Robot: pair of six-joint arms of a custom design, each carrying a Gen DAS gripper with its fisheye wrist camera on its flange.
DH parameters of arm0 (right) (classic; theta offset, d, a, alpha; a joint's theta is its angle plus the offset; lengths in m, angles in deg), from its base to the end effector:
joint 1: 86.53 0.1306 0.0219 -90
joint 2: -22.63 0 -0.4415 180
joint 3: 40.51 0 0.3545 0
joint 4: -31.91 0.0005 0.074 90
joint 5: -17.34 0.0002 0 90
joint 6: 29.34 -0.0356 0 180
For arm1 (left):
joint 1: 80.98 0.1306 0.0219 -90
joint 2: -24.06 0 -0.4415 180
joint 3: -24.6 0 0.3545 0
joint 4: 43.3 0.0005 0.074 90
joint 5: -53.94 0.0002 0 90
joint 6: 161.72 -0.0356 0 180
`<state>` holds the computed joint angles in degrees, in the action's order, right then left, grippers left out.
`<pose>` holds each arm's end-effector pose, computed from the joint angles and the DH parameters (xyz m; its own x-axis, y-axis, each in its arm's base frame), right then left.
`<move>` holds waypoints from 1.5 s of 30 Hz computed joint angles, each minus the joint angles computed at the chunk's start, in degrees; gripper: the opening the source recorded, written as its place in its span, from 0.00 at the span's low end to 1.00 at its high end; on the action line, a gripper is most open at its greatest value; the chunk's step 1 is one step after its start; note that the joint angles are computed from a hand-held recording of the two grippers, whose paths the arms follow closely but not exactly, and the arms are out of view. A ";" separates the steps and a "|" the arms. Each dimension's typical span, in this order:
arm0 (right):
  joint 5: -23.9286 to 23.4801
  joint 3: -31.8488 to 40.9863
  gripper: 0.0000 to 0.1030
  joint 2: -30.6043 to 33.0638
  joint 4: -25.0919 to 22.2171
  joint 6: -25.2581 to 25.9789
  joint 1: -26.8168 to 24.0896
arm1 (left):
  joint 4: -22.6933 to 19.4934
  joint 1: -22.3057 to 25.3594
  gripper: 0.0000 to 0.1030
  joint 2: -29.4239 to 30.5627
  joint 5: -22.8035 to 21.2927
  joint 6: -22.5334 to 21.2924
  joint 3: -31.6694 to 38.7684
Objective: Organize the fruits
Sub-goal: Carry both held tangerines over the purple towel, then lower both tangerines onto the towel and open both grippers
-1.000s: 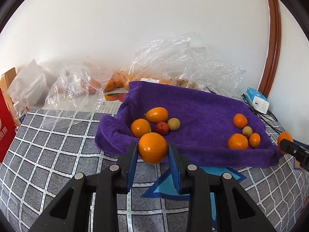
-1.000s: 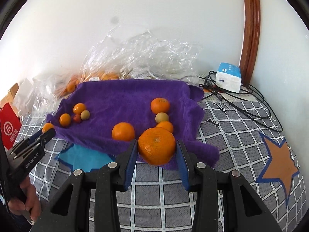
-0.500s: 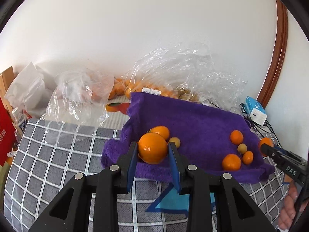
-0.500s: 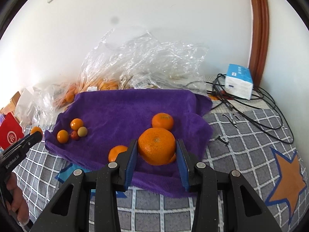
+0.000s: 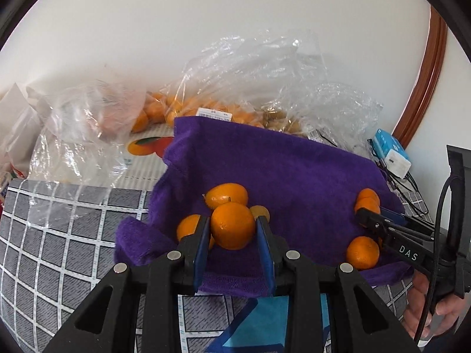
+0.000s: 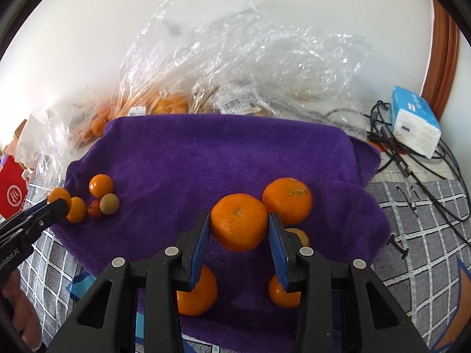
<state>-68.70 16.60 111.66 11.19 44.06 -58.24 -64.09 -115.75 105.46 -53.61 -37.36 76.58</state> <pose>0.3374 0.1783 0.2974 -0.7953 -0.1044 -0.5972 -0.2178 0.9685 0.1208 0.2799 -0.1818 0.3099 -0.7385 -0.1424 -0.6591 -0.0382 0.9847 -0.1699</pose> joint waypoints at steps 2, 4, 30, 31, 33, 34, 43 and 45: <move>-0.70 -0.14 0.38 0.64 0.15 -0.02 -0.13 | 0.56 0.14 0.29 0.69 0.68 -0.16 -0.08; -0.23 -0.18 0.38 1.23 0.07 0.12 -0.12 | 1.28 0.41 0.29 1.46 1.71 -0.29 -0.27; 0.40 -2.55 0.39 -0.15 3.27 -0.06 -0.91 | 5.85 -0.04 0.29 3.43 5.46 -1.64 -2.01; 0.46 -2.60 0.40 -0.18 3.35 -0.11 -0.88 | 5.83 -0.07 0.29 3.36 5.38 -1.65 -2.06; 0.54 -2.75 0.41 -0.28 3.63 -0.35 -0.69 | 6.00 -0.29 0.29 3.29 4.80 -1.48 -2.23; 0.50 -2.83 0.42 -0.33 3.74 -0.36 -0.61 | 5.92 -0.50 0.29 3.31 4.38 -1.50 -2.20; 3.94 -2.71 0.56 -3.88 3.51 -0.06 1.20 | 2.71 -1.91 0.41 1.87 0.59 -2.94 -0.50; 6.04 -2.50 0.58 -5.80 2.18 -0.76 2.00 | 0.97 -2.58 0.47 -0.05 0.08 -2.44 -0.17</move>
<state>-62.66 14.11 105.87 13.37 43.30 -56.23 -63.12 -118.33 105.41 -53.53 -39.80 76.41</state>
